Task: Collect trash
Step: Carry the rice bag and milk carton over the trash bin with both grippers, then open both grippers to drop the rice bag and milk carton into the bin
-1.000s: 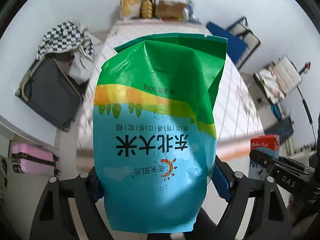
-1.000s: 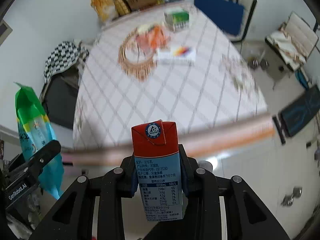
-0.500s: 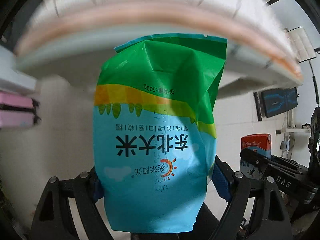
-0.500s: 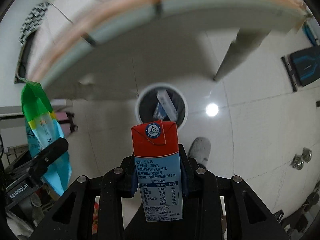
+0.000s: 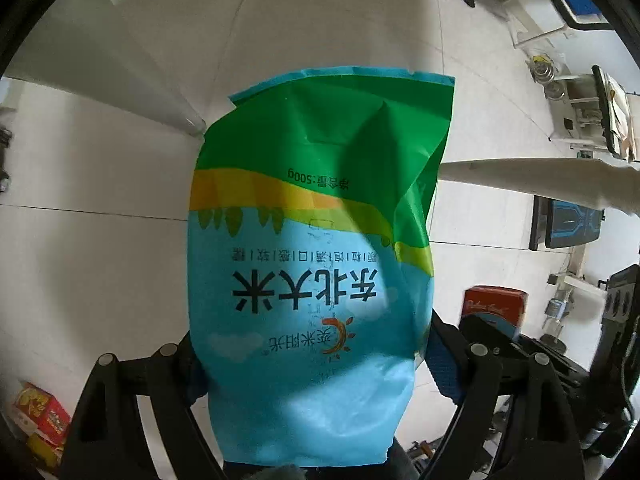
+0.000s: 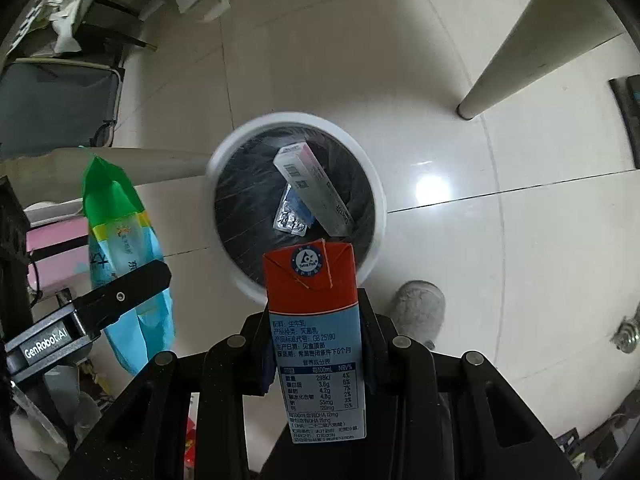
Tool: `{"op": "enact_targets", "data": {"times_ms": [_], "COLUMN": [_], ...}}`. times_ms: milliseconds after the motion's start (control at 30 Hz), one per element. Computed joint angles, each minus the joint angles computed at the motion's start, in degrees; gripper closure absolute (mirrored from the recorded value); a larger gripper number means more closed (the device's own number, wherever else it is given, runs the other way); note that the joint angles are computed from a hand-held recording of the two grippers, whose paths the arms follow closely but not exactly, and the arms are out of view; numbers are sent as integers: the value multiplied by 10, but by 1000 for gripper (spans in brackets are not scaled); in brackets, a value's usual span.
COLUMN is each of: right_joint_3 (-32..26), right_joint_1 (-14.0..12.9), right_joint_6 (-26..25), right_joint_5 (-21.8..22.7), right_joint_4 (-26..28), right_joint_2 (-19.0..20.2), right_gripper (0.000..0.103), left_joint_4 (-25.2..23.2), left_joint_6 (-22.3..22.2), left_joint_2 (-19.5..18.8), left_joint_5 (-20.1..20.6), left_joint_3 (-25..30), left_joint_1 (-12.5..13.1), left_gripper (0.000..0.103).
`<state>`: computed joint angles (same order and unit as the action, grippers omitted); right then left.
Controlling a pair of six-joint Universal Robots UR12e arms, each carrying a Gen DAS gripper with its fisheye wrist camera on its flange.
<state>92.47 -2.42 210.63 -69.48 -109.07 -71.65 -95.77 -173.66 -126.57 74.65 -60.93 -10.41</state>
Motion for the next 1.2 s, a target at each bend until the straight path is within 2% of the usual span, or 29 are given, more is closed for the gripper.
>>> {"op": "enact_targets", "data": {"times_ms": [100,167,233,267,333,400,433,467,567,667,833,933,1200], "right_joint_3": [14,24,33,39,47,47,45,43,26,7,-13,-22,-59], "right_joint_1": [-2,-5,-8,-10,-10,-8,-7,-6,5,17,27,30,35], "right_joint_6": [-3,2,2,6,16,17,15,12,-15,-41,-66,-65,-65], "right_joint_5": [12,22,44,53,64,58,53,48,-5,-59,-112,-128,-135], "right_joint_4": [-32,-53,-74,-86,-111,-117,-115,-110,-75,-36,11,31,87], "right_joint_2": [18,25,32,33,34,34,33,31,23,18,5,-4,-40], "right_gripper": [68,67,65,51,31,22,13,9,4,3,3,3,3], "left_joint_4": [6,7,13,16,26,55,78,100,125,110,97,86,40], "left_joint_6": [0,-5,-14,-18,-23,-28,-30,-28,-21,-19,-10,-10,-7], "left_joint_2": [-12,-12,-7,-4,4,16,23,32,48,55,72,82,109], "left_joint_5": [-3,-2,1,6,19,42,60,84,134,143,159,160,159], "left_joint_3": [2,1,-6,-7,-16,-30,-39,-48,-58,-53,-61,-57,-27], "left_joint_1": [1,2,3,2,2,2,-1,-4,-13,-13,-8,-7,-5], "left_gripper": [13,4,3,3,3,3,3,3,3,3,3,3,4]}}
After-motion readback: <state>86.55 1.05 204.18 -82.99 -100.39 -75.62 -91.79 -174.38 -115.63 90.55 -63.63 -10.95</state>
